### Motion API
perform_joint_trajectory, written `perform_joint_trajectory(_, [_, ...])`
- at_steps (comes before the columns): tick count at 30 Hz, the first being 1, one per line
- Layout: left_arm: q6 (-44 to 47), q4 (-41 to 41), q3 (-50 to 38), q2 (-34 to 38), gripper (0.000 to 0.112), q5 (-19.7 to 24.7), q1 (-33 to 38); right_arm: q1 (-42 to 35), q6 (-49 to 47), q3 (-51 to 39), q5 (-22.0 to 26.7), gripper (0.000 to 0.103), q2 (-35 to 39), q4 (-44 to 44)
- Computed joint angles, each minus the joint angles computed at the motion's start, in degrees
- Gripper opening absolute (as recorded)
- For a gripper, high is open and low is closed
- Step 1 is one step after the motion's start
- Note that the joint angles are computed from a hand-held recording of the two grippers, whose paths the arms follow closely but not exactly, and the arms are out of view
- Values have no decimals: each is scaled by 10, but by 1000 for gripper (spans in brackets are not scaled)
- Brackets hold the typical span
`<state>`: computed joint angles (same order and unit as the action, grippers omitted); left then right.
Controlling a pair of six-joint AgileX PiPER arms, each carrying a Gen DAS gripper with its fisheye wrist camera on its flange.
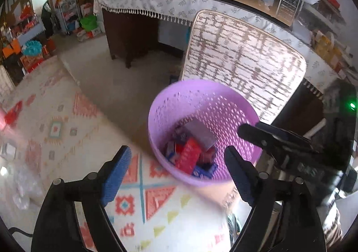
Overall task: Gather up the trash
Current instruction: 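Carry the grey box and teal strap over the basket and open both tools, then move both open tools back to the white box and plastic bag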
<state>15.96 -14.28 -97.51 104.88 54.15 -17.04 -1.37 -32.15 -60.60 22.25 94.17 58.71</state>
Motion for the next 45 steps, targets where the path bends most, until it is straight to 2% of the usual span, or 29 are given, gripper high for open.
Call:
perform_joint_trajectory(7, [-9,32,148,-115,84,-57,36,66,44,33,-58,72,-39,-37])
perform_joint_trajectory(11, [-26,66,233,-192,84,-109,61,106,81,48,-83,72,-53,-57])
perform_joint_trajectory(13, [-38,91,271,-228,84,-134,78,125,125,41,-77,72,-50,-97])
perform_joint_trajectory(17, [-41,115,313,-274,84,-158,113,178,254,25,-73,73,-44,-220])
perform_joint_trajectory(24, [92,5,352,-318,84,-148,239,267,460,-11,-70,82,-34,-417])
perform_joint_trajectory(26, [129,-21,359,-321,84,-142,274,296,533,-30,-60,82,-23,-487])
perform_joint_trajectory(28, [158,-40,364,-322,84,-138,304,318,557,-53,-48,83,-6,-509])
perform_joint_trajectory(35, [252,-93,359,-284,84,-127,414,370,553,-158,7,86,81,-502])
perform_joint_trajectory(40, [283,-104,303,-195,84,-107,483,403,543,-281,66,86,170,-504])
perform_joint_trajectory(45, [252,-95,197,-77,84,-36,528,422,528,-425,135,86,266,-496])
